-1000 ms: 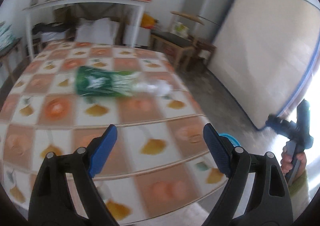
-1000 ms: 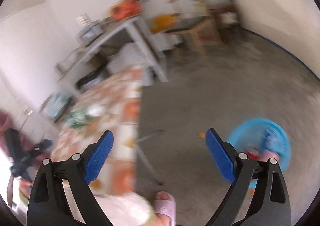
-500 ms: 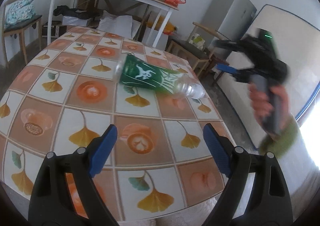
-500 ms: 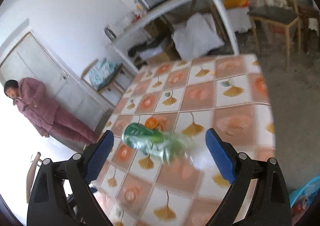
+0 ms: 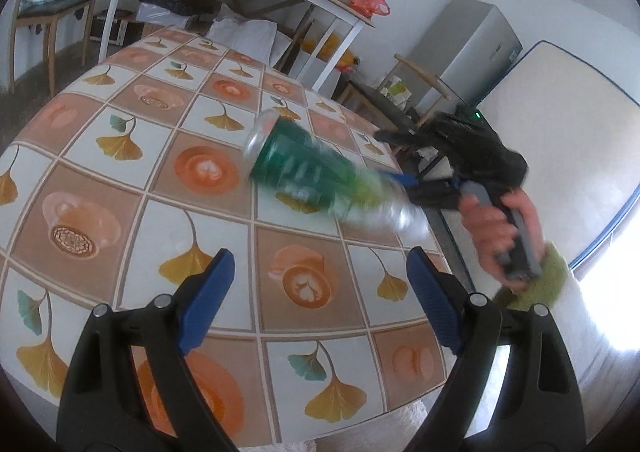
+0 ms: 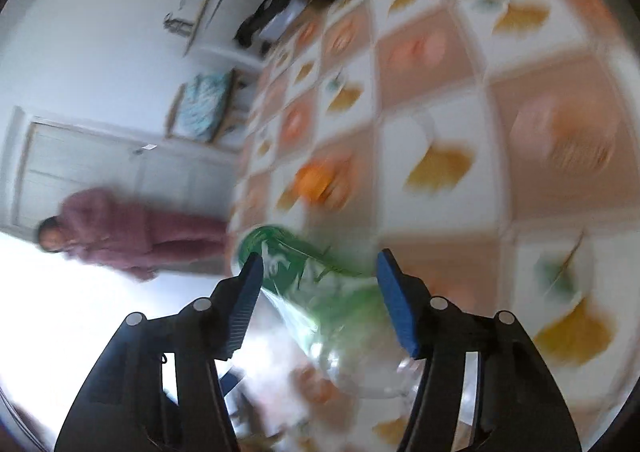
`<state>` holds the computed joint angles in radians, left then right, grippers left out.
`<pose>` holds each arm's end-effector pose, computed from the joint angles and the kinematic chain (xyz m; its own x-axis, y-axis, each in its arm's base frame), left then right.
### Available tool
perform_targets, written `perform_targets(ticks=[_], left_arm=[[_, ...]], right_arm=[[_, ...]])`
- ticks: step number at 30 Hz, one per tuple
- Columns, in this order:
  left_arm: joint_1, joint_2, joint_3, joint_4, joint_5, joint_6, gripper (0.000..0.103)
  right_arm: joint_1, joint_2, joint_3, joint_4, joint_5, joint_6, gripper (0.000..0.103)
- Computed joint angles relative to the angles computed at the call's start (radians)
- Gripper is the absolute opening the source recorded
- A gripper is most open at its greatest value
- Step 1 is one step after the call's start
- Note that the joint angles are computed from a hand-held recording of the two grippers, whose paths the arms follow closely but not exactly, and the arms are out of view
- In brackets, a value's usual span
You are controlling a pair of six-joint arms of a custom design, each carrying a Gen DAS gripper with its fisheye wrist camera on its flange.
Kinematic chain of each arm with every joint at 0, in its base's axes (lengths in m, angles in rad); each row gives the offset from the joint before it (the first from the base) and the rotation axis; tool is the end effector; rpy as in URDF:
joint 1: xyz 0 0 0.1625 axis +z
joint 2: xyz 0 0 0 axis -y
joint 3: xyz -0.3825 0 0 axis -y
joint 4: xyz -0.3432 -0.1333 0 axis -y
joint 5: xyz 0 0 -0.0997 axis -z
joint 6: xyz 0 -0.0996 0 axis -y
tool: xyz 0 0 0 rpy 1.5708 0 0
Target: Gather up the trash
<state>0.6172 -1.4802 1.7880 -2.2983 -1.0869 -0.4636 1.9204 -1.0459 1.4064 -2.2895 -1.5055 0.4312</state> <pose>-0.2945 -0.4293 0.3996 -0.9295 0.3112 -0.1978 0.3679 0.7465 -0.5545 0.3509 -0.5544 0.3143 -0.9786 0.0377 -0.2020 0.0971 0.9512 -0.2930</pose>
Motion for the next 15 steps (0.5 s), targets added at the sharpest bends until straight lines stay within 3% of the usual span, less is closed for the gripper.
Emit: perform_targets(ticks=[2, 7, 11, 15], left_arm=[[0.012, -0.004, 0.000, -0.002, -0.014, -0.015, 0.084], [0.069, -0.002, -0.020, 0.068, -0.112, -0.121, 0.084], [0.089, -0.010, -0.006, 0.089, -0.170, -0.172, 0.084], [0.089, -0.004, -0.004, 0.083, -0.160, -0.184, 0.083]], right_arm=[[0.000, -0.013, 0.030, 0.016, 0.068, 0.002, 0.058], [0.033, -0.044, 0.110, -0.016, 0.015, 0.029, 0.057], [0.046, -0.076, 0.201, -0.056, 0.029, 0.065, 0.052], [0.048, -0.081, 0.277, -0.122, 0.101, 0.098, 0.044]])
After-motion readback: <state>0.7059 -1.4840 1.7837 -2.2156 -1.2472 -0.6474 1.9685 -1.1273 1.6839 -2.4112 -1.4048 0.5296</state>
